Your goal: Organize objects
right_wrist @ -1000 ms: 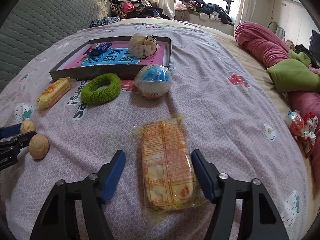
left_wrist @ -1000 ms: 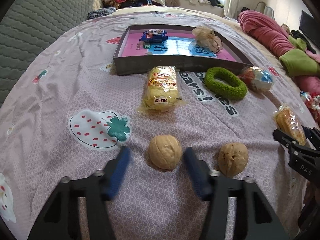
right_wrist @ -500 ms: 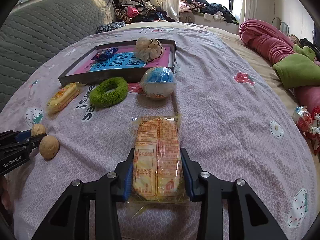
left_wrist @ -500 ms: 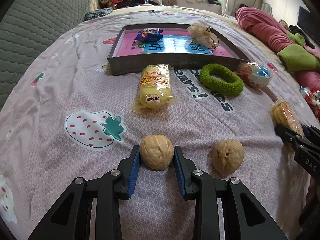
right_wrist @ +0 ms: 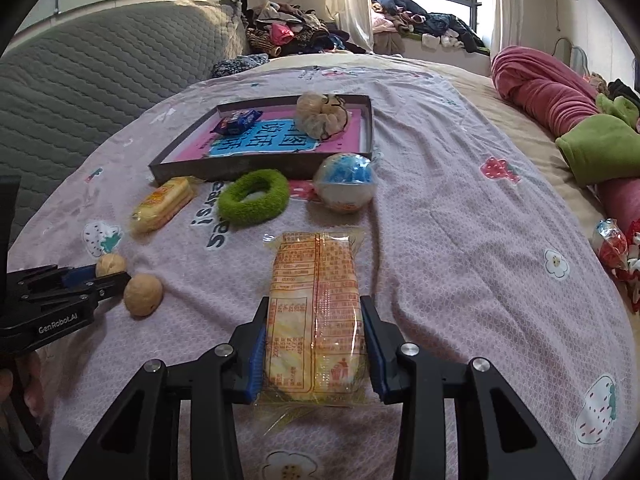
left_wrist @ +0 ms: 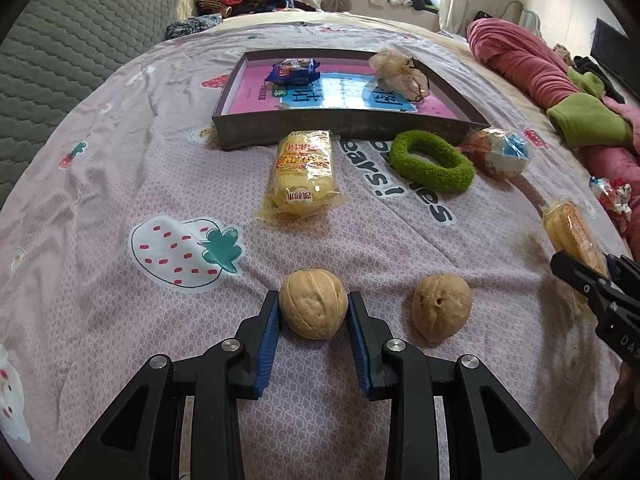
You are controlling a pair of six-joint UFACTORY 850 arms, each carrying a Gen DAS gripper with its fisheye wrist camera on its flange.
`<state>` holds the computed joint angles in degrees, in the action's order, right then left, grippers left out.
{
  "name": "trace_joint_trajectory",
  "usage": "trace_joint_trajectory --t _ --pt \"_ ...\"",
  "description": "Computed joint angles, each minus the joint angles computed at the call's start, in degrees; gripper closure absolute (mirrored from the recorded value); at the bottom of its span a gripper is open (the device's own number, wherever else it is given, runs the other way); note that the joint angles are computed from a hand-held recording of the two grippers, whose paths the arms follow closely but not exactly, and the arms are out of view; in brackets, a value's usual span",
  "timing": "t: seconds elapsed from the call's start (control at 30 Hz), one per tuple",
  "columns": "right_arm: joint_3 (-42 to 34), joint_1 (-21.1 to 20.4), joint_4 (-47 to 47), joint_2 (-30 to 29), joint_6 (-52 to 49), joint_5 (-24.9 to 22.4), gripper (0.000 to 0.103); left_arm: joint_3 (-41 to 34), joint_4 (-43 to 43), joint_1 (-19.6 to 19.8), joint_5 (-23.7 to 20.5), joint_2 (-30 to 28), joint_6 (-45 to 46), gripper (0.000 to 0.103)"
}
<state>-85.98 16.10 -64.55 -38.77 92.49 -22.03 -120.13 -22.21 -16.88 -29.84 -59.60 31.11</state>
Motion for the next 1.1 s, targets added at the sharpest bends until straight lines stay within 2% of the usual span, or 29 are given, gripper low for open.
trace_joint_trajectory --t 0.33,0.7,1.1 --pt "1.01 1.3 -2.42 1.02 2.37 0.18 0.062 2.27 -2.74 0.31 0.73 1.81 2.44 0.069" --pt "-1.14 2.54 -0.45 0.6 -0.15 0.23 0.062 2.81 -5.05 0.67 1.41 3.01 4.15 0.069" --pt "-5.79 2.52 1.39 -0.25 -3.78 -2.36 0.062 -2.22 -8.59 1.15 0.02 1.93 7.21 0.069"
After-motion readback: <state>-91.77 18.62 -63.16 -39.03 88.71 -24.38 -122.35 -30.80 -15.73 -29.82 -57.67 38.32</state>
